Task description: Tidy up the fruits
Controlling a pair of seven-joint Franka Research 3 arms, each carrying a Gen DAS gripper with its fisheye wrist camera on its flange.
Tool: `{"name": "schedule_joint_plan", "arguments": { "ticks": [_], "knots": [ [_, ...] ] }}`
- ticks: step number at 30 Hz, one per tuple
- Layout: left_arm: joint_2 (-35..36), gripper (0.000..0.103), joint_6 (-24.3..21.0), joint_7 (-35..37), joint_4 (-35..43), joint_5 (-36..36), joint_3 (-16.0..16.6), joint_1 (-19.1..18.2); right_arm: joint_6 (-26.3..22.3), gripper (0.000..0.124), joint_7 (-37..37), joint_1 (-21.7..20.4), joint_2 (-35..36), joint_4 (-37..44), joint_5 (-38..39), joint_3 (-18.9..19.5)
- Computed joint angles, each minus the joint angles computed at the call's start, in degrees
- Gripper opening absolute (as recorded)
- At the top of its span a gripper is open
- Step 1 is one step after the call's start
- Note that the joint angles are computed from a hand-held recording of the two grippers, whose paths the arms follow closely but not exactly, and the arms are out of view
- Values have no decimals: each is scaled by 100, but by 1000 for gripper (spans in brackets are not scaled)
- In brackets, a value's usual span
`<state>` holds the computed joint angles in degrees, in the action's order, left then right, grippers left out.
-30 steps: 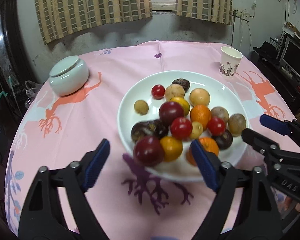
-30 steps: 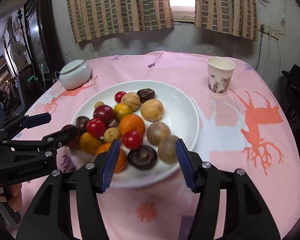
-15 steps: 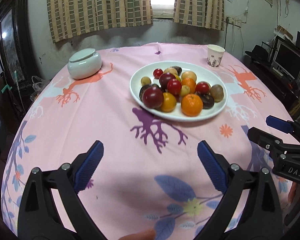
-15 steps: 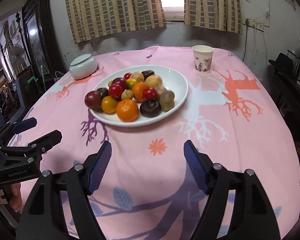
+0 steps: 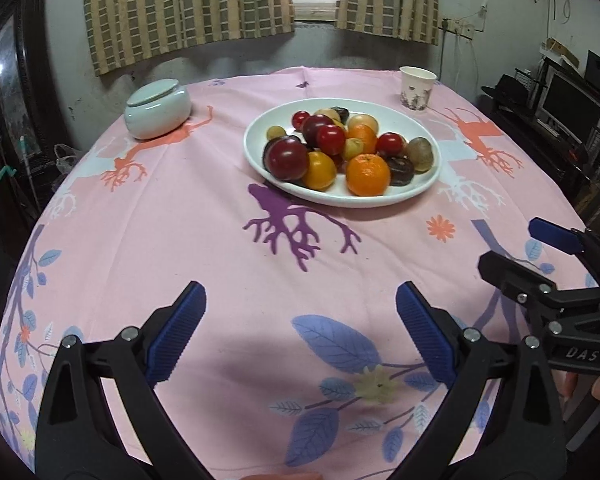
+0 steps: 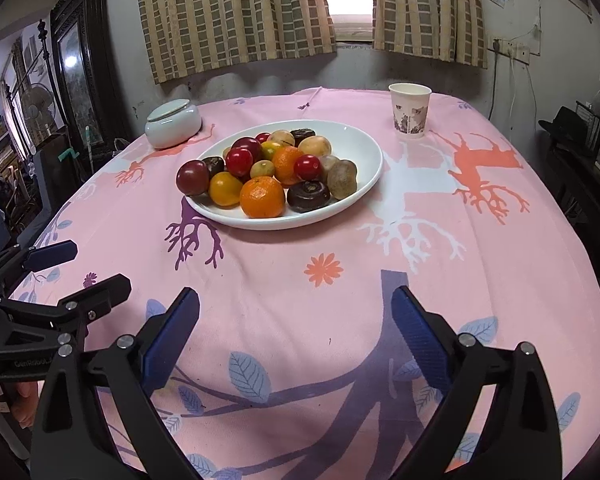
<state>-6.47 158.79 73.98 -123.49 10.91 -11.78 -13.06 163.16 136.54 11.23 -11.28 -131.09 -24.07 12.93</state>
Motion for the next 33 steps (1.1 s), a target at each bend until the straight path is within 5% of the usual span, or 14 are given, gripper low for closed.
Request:
{"name": "schedule_joint_plan", "arguments": {
  "ticks": [33],
  "knots": [
    [107, 98, -171, -236, 62, 42, 3, 61, -51, 97, -181, 71, 70, -15, 115, -68]
  ]
}}
